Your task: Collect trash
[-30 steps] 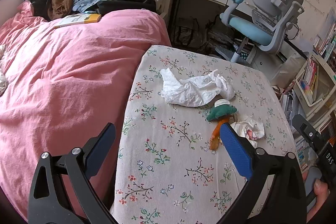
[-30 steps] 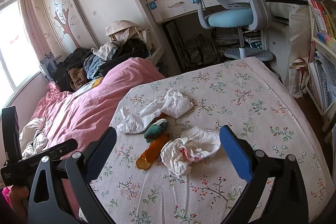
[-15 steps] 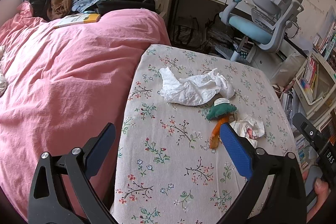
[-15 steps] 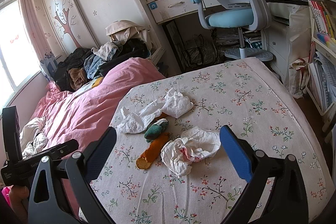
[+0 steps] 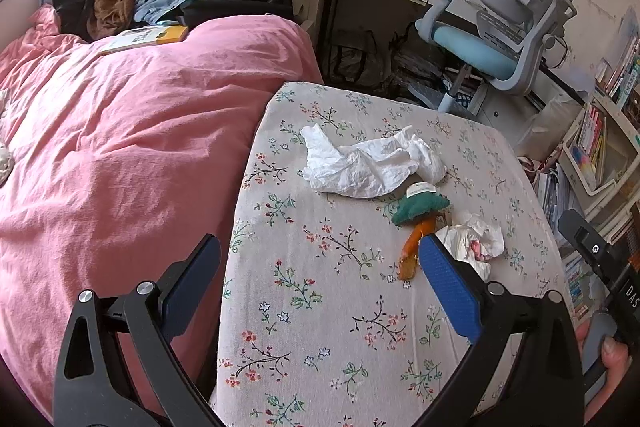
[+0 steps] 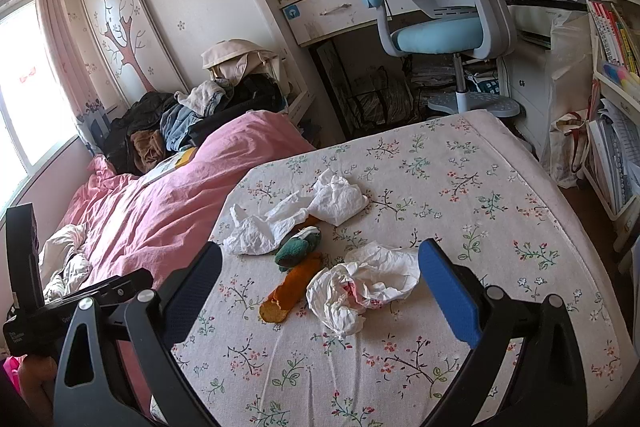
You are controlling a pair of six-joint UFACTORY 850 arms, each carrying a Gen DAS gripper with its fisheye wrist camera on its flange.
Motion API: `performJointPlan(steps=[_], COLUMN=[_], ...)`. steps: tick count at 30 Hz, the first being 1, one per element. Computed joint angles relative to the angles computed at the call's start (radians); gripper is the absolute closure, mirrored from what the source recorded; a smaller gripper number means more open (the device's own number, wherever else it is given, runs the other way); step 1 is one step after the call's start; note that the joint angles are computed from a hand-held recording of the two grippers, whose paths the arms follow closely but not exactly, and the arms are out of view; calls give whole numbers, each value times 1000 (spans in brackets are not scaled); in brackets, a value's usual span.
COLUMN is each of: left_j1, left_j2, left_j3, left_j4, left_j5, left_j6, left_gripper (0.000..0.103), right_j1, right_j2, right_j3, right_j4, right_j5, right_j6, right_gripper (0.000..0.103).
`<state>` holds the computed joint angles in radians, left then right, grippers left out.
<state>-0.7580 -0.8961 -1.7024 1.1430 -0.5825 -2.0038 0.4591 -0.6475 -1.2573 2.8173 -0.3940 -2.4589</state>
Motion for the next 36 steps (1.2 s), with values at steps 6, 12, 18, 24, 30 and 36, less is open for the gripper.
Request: performJointPlan(steps=[6,12,18,24,30,36], left_j1=[2,1,0,1,0,-2], left_j2=[0,-3,-5,-11,-16,-22], left_j3=[-5,-10,-13,-24,-32,-40], left_j4=[-16,-26,-37,-55,-71,-86], left_j5=[3,3,4,5,4,7], left_j6=[27,39,57,85,108,129], left_gripper=[7,7,7,7,7,7], right_j1=[0,1,1,1,1,1], right_j2=[1,1,2,2,3,3], right_j3=[2,2,3,4,4,5], right_j4=[6,5,8,7,6,3], right_j5=[-1,-1,-2,-1,-2,-1], right_j6=[-4,-3,-6,-6,-4,-1], right_gripper=[9,9,9,9,9,9])
